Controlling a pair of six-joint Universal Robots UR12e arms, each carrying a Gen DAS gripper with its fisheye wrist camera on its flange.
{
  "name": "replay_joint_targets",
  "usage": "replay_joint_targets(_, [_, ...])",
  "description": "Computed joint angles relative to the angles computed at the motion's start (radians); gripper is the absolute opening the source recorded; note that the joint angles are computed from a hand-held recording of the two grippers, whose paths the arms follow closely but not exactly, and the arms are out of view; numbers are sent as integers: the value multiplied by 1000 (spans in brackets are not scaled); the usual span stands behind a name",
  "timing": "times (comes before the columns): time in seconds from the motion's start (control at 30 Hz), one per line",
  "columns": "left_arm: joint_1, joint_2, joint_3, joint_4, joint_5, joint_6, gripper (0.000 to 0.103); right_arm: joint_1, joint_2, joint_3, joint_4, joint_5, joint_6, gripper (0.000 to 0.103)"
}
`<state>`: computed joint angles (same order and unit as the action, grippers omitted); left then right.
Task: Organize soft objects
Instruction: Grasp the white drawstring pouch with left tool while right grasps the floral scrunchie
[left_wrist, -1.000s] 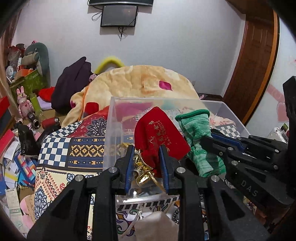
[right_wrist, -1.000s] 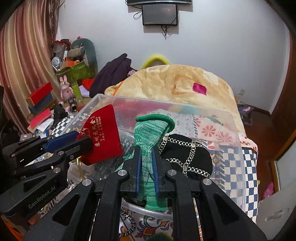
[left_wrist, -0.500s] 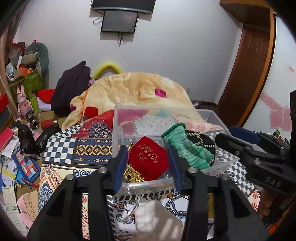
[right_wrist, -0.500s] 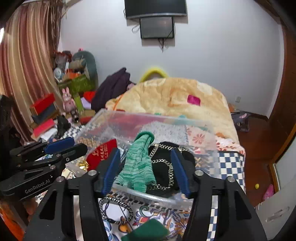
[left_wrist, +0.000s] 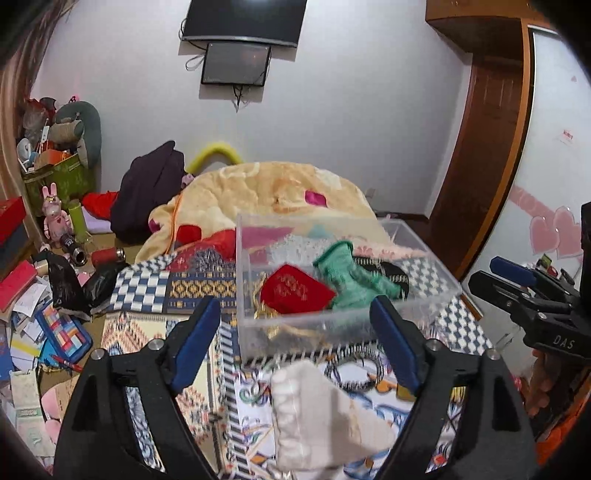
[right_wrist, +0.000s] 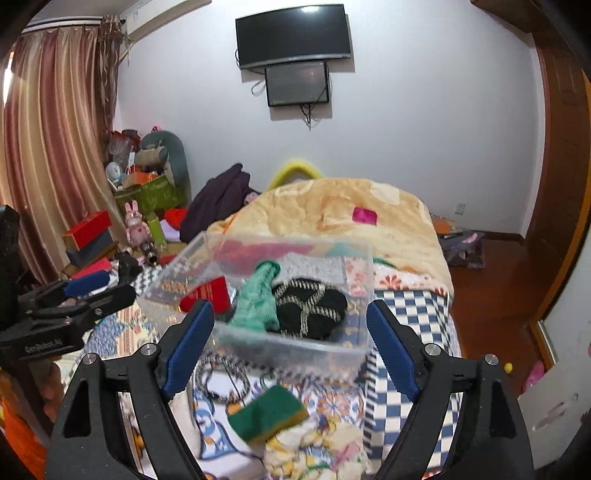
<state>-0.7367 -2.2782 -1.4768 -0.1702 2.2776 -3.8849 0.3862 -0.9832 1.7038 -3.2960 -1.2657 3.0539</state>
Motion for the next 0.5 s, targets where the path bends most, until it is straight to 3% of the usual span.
replay_joint_targets(0.5, [0, -8, -44, -140, -177, -137, 88, -4, -10, 72, 135, -83, -67, 86])
